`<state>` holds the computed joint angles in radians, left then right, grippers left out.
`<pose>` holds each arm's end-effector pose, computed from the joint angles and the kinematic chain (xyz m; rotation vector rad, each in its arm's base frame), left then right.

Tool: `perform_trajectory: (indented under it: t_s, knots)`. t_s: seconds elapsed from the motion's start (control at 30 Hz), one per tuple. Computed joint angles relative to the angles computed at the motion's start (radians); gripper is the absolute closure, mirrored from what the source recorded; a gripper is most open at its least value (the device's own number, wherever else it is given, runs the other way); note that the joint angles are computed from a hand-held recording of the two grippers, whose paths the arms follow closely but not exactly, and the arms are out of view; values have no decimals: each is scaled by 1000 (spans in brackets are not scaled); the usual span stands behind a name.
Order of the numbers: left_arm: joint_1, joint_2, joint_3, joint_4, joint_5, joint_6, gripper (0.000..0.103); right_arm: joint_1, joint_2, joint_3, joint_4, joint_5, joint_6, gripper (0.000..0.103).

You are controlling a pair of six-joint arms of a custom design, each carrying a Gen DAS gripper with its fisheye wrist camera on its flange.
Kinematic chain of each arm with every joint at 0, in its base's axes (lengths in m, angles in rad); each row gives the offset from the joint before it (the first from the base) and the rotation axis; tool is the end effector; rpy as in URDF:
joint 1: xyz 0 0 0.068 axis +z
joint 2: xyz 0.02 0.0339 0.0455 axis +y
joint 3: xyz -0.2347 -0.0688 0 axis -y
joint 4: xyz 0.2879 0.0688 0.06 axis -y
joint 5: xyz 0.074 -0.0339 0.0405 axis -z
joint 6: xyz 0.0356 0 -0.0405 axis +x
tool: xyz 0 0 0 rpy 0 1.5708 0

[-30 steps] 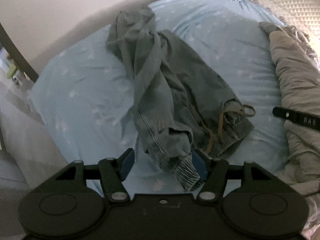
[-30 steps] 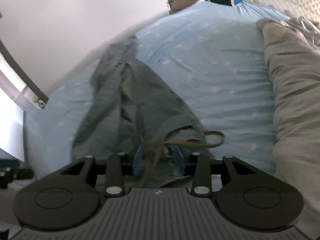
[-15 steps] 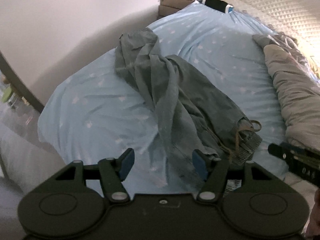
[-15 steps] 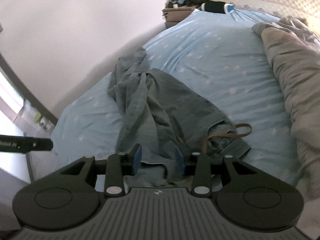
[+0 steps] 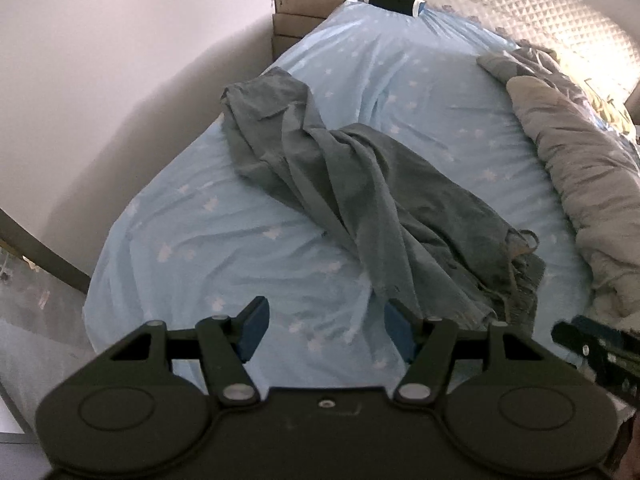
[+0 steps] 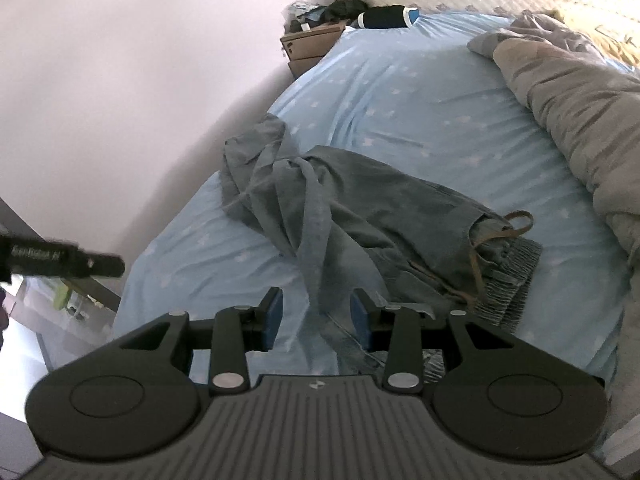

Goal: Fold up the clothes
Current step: 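Open both grippers and release the trousers flat on the sheet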

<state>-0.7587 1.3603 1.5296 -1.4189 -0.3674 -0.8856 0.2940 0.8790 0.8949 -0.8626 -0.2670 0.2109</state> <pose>0.2109 -0.1823 0.3489 -0.2483 2.6470 0.0207 0.2164 0.0753 0.2777 -0.2262 2.4423 0.5503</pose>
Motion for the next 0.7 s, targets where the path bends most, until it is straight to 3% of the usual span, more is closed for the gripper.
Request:
perform_trajectory:
  t_s: [0.4,0.7]
  knots:
    - [109,192,244,-87,-23,142,43,1,254,87,147,-99,-14,62]
    - [305,230,248,9,81,310,43,70,438,214,217,-50,71,56]
